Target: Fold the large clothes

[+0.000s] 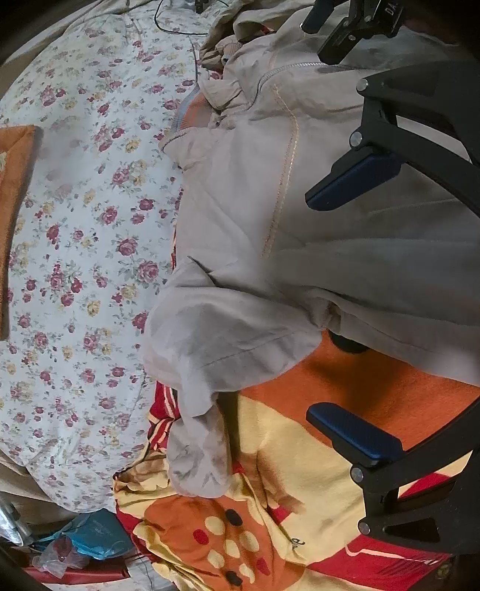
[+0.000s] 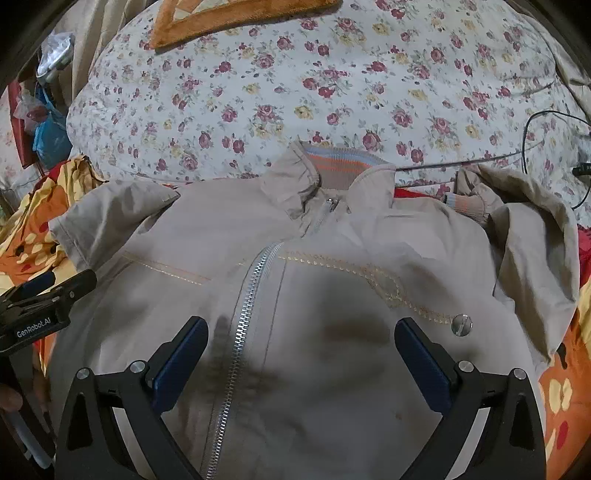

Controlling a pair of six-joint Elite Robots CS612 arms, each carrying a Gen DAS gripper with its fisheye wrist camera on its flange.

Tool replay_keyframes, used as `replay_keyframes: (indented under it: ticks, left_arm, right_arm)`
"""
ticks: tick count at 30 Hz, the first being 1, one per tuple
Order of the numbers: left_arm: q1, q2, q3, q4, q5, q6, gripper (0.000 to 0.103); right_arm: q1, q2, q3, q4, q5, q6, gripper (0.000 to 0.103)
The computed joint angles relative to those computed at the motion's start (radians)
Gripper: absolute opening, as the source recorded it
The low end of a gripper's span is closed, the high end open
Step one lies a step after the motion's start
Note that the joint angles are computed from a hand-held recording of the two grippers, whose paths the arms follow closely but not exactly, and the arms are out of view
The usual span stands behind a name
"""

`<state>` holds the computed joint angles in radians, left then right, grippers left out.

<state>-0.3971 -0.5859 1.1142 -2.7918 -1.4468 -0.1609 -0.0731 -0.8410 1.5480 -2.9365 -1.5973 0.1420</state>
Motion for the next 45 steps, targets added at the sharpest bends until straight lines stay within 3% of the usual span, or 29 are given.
replay_keyframes:
  ticks: [45]
  left_arm:
    - [-0.004,0.004,-0.005,0.015,0.022,0.012,0.103]
  right_arm:
    - [0.004,0.004,-0.005,0.023,-0.025,-0.006,0.102]
